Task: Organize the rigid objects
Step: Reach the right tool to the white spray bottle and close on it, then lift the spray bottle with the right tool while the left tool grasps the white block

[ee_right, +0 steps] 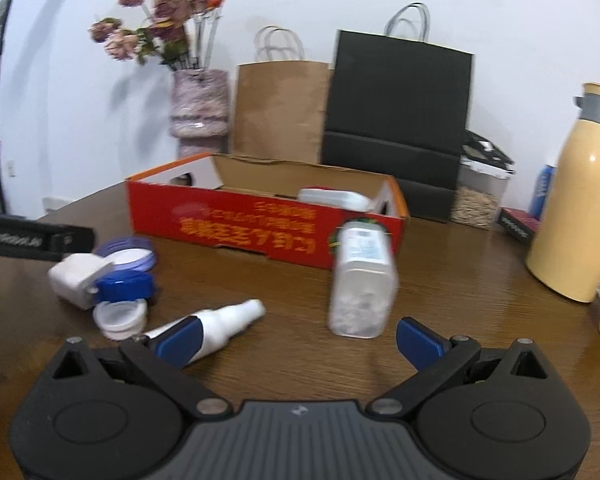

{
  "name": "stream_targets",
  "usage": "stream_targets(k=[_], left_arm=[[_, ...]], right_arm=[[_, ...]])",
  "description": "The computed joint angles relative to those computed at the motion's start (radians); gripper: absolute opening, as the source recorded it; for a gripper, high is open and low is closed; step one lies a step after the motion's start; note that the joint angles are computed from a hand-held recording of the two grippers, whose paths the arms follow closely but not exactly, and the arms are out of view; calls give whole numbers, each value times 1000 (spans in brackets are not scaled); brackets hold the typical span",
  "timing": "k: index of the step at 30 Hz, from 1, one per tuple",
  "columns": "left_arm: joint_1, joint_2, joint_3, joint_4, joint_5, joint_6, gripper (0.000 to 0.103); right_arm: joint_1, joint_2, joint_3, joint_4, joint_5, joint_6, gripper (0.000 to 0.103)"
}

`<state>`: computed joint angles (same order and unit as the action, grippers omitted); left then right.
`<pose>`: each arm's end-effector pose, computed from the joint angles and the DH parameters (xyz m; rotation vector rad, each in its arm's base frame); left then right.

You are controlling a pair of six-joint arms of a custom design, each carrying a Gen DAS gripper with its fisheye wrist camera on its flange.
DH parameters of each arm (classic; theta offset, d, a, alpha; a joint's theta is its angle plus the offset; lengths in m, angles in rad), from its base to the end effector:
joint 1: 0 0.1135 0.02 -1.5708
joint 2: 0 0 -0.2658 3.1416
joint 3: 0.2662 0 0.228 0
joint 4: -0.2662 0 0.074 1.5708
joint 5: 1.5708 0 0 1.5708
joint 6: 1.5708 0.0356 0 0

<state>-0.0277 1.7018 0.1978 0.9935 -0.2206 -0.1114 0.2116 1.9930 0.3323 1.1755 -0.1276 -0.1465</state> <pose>0.2243 0.0016 0.1084 -0.2205 2.0592 0.1441 0.2587 0.0602 0.0805 -0.4438 2.0076 0.1715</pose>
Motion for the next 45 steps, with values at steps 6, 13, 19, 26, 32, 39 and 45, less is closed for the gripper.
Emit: stream_targets(k=[6, 13, 19, 26, 32, 39, 45], left_arm=[[18, -13, -19, 0, 35, 40, 103], [62, -31, -50, 15, 92, 81, 103], [94, -34, -53, 12, 117, 92, 103], [173, -43, -34, -24, 169, 98, 103], [217, -39, -14, -50, 195, 97, 103], [214, -28, 3, -75, 202, 106, 103], [196, -8, 14, -81, 197, 113, 103]], right_arm=[[67, -12, -7, -33, -24, -24, 103], [94, -15, 47, -145, -19, -48, 103], [100, 7, 150, -260, -35, -63, 103], [80, 36, 250, -371, -83, -101, 103], [59, 59, 311, -425, -126, -185, 103], [23, 87, 418, -573, -213, -185, 102], [5, 91, 420, -573, -249, -162, 98]])
